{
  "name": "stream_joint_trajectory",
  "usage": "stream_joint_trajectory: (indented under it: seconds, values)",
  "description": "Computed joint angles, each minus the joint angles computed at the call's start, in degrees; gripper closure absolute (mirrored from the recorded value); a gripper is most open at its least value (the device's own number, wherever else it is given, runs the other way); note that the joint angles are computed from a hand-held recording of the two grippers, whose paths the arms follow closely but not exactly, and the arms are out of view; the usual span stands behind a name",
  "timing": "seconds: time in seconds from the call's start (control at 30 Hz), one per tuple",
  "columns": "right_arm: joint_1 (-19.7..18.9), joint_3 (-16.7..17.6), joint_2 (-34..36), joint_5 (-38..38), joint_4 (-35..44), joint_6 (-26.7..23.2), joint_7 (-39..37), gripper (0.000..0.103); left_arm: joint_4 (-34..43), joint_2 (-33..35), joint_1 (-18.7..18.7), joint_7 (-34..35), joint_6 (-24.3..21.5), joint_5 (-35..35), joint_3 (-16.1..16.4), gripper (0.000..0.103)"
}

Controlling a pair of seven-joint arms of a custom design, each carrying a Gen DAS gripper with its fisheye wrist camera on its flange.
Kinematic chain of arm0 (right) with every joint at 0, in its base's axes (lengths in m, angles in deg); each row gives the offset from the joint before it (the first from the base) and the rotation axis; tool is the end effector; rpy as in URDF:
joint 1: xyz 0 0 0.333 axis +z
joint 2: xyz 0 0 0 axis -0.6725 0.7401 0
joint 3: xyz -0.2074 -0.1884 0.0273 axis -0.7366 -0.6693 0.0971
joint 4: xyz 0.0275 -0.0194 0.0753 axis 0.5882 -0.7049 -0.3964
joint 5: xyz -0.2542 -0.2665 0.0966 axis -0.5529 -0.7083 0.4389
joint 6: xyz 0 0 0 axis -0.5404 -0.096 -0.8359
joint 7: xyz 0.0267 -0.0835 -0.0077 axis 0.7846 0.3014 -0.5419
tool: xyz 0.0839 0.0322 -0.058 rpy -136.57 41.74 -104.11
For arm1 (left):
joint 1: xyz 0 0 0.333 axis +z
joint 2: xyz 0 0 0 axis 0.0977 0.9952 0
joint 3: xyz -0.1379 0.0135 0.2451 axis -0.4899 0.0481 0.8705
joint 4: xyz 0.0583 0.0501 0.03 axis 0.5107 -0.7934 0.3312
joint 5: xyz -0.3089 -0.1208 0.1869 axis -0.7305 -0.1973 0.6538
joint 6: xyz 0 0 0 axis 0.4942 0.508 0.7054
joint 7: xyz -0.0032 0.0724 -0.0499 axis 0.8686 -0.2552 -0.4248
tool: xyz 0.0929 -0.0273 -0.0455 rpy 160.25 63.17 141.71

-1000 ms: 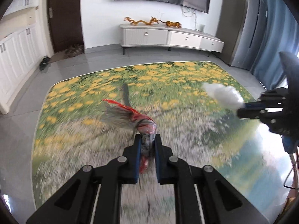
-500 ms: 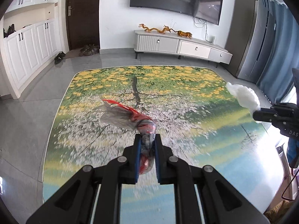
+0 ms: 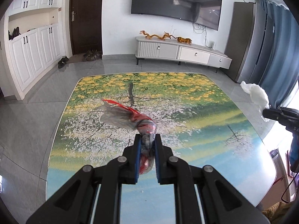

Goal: Collect trash
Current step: 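Lift both held items and carry them over the white bin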

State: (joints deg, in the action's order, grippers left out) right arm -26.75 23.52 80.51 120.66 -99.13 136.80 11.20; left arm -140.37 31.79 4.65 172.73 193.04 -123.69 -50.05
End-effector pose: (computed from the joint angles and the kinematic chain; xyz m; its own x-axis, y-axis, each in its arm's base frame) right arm 0.5519 0.1198 0.5017 0.3565 -0.9258 -0.1253 -0.6370 -0.1428 -0.7575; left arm 0.5884 -0.0567 0.4743 -0.3308 -0.9403 0.0799 -0.6531 0.1670 -0.7386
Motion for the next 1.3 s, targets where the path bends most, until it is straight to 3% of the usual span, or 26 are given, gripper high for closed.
stream_joint_trajectory:
  seconds: [0.33,0.73,0.97,1.3]
  values:
    - [2.1,-3.5,-5.4,5.6,-6.4,4.0,-2.6,0.096,-2.5,-3.6,-2.1,-0.8,0.6,1.3,-0.2,0.091]
    - [5.4,-11.8,-11.8,6.0,-15.3,10.3,0.1,0.095,1.1,-2.0,-5.7,-5.3,-1.7,9.3,-2.0,0.091]
    - [6.9,-18.7,-14.3,4.1,-20.6,13.9,4.9,0.095,9.7,4.7,-9.4,-9.3,-6.0,17.9,-4.6,0.091]
    - [3.4,-24.7,-14.5,-2.5,-24.8,13.5,14.4,0.095,30.3,20.7,-18.0,-13.3,-15.4,27.9,-7.4,0.091]
